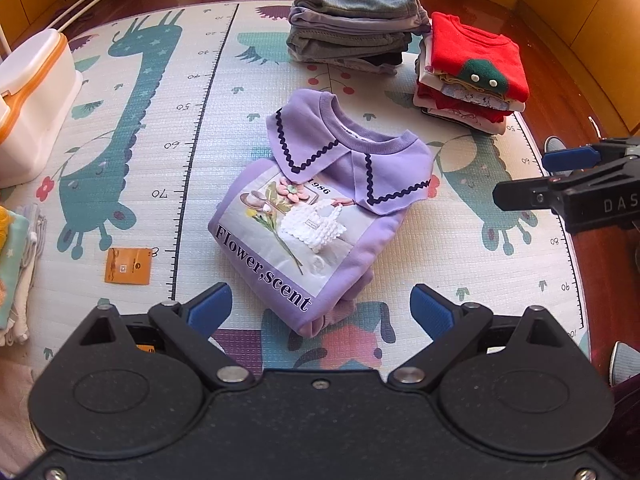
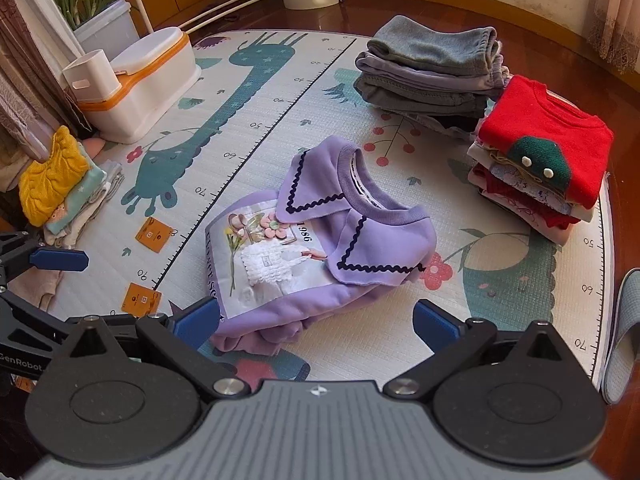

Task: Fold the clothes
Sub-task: 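Move both tools toward the collar of the lavender sweatshirt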

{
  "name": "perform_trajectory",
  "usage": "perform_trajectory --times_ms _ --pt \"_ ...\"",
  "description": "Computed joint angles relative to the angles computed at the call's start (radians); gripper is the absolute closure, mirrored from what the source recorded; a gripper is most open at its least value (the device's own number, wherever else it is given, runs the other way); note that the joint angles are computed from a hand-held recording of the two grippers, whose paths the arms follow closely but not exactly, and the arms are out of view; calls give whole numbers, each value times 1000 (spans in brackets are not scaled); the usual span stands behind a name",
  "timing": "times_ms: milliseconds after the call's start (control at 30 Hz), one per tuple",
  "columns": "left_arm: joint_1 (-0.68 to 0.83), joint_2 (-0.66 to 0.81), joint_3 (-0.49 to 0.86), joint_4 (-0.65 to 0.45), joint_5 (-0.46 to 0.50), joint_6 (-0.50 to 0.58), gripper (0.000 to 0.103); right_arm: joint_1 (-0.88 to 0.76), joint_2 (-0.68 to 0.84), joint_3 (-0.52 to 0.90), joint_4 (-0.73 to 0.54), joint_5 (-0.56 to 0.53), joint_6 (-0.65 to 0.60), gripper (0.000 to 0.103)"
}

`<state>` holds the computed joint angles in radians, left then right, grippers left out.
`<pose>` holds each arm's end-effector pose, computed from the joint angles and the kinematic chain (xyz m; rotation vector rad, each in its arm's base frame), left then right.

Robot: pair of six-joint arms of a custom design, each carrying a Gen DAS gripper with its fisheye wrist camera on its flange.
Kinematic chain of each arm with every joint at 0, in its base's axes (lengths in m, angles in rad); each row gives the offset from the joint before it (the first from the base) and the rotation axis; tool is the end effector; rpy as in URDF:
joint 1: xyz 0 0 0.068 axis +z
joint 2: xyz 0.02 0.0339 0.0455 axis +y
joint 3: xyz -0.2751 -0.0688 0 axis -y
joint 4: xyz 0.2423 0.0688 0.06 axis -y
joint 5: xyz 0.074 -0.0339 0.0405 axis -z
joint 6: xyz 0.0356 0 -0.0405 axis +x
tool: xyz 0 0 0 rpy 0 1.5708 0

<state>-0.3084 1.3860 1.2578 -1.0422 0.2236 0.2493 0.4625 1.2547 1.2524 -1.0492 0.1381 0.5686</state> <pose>0.2452 -0.0864 0.3123 0.8115 2.6082 -0.3228 0.2090 0.0987 0.3396 0.1868 2.6112 0.1853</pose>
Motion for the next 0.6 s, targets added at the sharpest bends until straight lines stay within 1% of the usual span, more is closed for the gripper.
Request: perform_trajectory --times_ms 33,100,200,300,400,500,600 --pt "2 18 18 -12 7 7 6 -21 6 4 3 -9 -16 5" --pt "7 42 44 1 6 46 6 -63 20 13 6 -17 -57 7" --pt "20 101 112 -6 14 163 6 -135 44 29 10 -41 -114 8" --pt "48 208 230 -50 34 241 6 -217 64 51 19 -96 -146 8" --pt "70 346 381 -132 94 286 6 -302 102 70 39 -170 -185 8" --pt "54 466 496 -189 124 325 6 -366 153 80 57 -221 -216 8" --pt "16 525 526 -152 106 369 6 -421 217 96 67 -264 -251 8"
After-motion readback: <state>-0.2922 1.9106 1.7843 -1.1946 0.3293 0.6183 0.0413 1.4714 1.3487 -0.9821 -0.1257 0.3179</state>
